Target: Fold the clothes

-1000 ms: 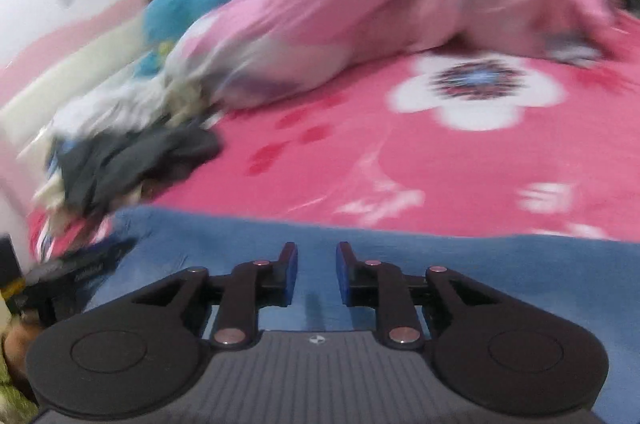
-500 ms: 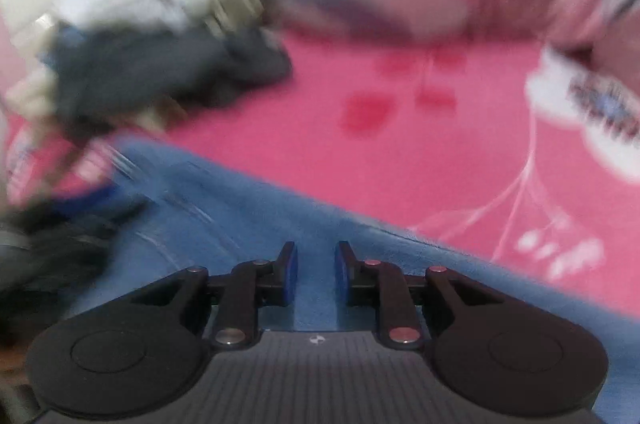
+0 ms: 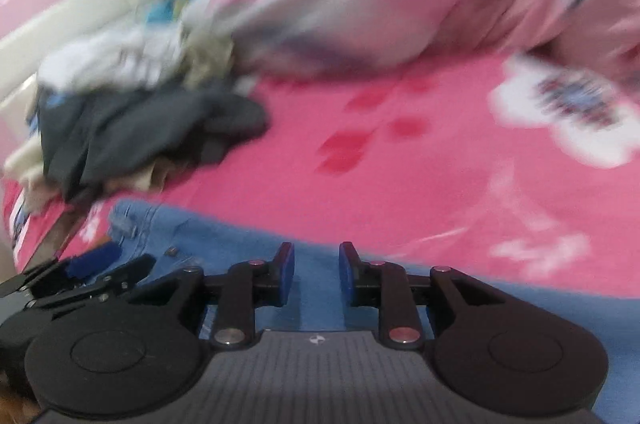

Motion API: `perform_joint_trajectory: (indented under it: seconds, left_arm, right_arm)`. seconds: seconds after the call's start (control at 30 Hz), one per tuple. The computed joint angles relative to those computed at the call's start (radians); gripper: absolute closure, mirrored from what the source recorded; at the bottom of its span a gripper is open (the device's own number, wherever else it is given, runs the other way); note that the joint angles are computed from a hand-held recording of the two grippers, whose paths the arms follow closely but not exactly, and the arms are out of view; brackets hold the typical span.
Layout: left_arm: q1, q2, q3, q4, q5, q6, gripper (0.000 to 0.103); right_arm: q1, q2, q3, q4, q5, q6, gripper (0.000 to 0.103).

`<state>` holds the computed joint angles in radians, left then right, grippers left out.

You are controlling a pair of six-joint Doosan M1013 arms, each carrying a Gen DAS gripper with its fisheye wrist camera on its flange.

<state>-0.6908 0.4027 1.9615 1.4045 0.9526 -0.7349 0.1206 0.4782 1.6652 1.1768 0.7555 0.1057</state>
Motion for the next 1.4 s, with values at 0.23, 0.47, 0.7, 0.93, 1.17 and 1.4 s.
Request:
perform_joint_trajectory:
  seconds: [0.23, 0.47, 0.7, 0.93, 1.17, 1.4]
  left_arm:
    - [-0.001, 0.003, -0.008, -0.021, 0.005, 0.035, 0.047]
    - [-0.001, 0.008, -0.021, -0.049, 0.015, 0.078, 0.047]
    - [-0.002, 0.016, -0.040, -0.082, 0.031, 0.129, 0.047]
    - [-0.003, 0.020, -0.047, -0.096, 0.040, 0.145, 0.047]
    - [-0.003, 0.021, -0.049, -0.100, 0.044, 0.152, 0.047]
    - [-0.003, 0.021, -0.047, -0.096, 0.044, 0.149, 0.047]
  right_arm:
    - [-0.185, 0.025, 0.011, 0.062, -0.180, -0.053, 0.077]
    - [-0.369, 0.036, -0.007, 0.404, -0.282, -0.027, 0.073]
    - [-0.487, 0.009, 0.065, 0.985, -0.215, -0.355, 0.055]
    - [-0.485, 0.028, 0.033, 1.038, -0.276, -0.437, 0.056]
    - [-0.429, -0.001, 0.068, 1.334, -0.403, -0.810, 0.056]
    - [-0.421, 0.021, 0.027, 1.424, -0.449, -0.879, 0.055]
